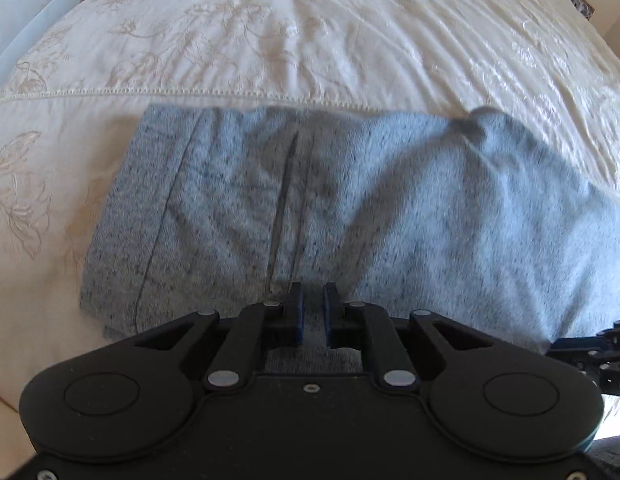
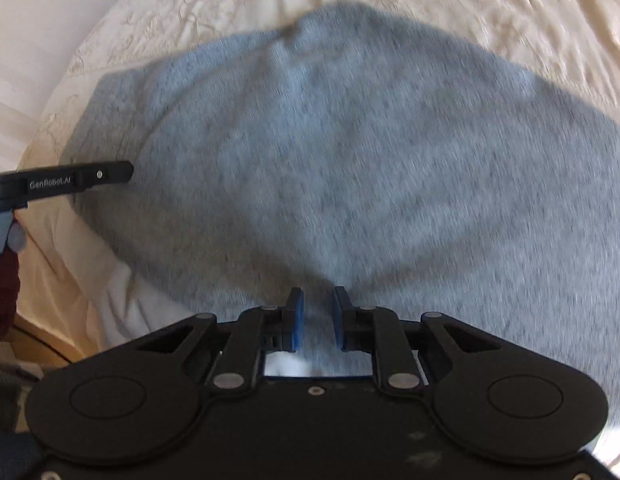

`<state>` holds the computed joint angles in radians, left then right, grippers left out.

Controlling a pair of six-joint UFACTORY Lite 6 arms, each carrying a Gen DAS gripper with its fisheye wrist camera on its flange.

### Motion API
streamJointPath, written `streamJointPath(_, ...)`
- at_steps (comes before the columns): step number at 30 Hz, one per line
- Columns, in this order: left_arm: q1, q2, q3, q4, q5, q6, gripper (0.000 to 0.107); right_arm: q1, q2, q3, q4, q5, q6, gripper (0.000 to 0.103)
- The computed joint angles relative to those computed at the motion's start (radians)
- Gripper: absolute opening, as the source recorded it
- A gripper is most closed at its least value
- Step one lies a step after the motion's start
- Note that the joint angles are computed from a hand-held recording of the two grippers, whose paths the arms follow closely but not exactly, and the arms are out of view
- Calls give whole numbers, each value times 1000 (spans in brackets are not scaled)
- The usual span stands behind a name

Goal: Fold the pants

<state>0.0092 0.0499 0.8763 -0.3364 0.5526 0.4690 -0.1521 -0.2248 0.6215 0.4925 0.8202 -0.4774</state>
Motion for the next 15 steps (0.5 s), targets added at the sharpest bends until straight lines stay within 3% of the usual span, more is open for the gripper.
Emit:
streamJointPath(4,-66,-9,16,127,-16,-198,18,-185,-163,-82,-5,103,-57,17)
streamJointPath(9,-218,-67,31,274,-41,-425,18,-520,-265,-55,11,171,-198,19)
streamJointPath(15,-535,-80,83,447,-12,-769,18,-1059,-87,104,132,175,-548,22)
